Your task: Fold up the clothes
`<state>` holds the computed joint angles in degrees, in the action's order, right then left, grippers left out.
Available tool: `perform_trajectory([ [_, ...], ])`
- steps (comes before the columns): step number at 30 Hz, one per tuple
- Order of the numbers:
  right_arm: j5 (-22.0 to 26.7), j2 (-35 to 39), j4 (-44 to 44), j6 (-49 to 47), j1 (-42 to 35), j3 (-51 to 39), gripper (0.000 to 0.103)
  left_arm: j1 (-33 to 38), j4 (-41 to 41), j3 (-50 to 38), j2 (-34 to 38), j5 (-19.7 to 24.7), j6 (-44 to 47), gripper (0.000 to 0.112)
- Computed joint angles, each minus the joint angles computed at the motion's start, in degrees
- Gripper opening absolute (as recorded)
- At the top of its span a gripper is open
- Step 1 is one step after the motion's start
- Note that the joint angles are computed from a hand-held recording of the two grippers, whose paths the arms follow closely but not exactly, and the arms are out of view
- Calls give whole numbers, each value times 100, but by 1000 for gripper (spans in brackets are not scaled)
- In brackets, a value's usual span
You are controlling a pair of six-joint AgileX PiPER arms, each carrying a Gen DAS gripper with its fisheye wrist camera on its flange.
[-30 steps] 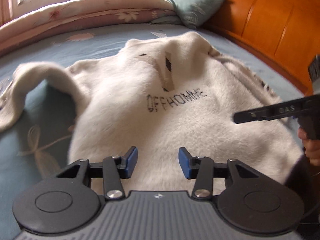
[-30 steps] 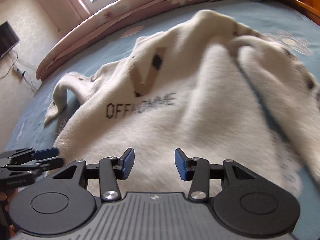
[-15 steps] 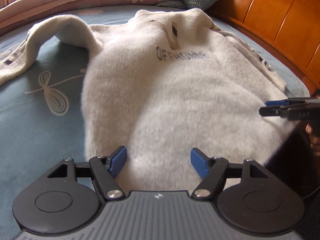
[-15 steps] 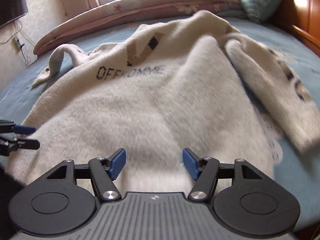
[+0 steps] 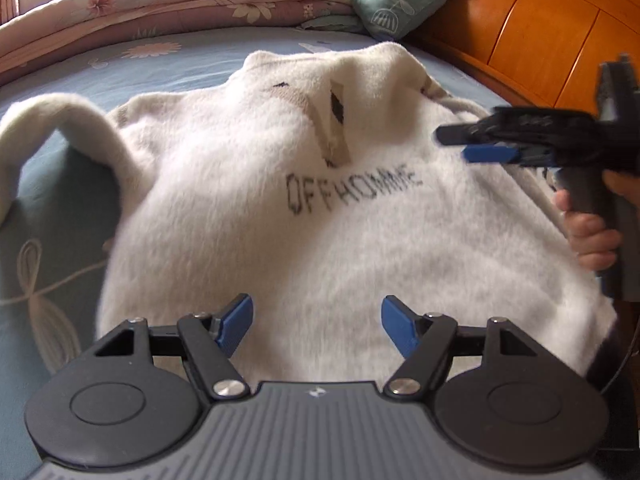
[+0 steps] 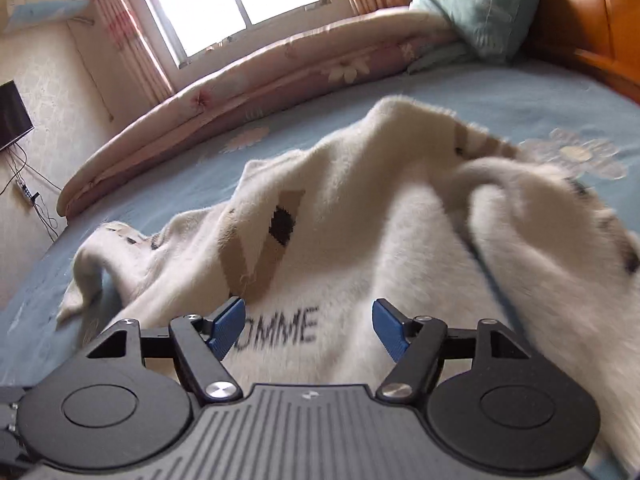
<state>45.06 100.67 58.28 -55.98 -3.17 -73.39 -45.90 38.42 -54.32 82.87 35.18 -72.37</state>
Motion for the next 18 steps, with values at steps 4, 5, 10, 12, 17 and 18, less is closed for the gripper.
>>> perform_trajectory([
  [4, -175, 803, -482, 644, 148, -637, 64, 429, -98, 147, 76, -244, -8, 72],
  [5, -91, 751, -324, 347, -19, -504, 61, 455, -106, 271, -15, -250, 85, 72],
  [10, 552, 232, -897, 223, -959, 40, 61, 11, 19, 837, -650, 312, -162, 72],
  [12, 998, 33, -794, 22, -1411, 310, 61, -315, 26, 989, -903, 612, -455, 72],
  [17, 1841, -476, -1064, 241, -2203, 776, 62, -1172, -85, 1048, -1296, 1487, -949, 73],
  [18, 1904, -599, -1154, 329, -2277, 843, 63, -1334, -103, 937, -1271, 1706, -919, 73],
])
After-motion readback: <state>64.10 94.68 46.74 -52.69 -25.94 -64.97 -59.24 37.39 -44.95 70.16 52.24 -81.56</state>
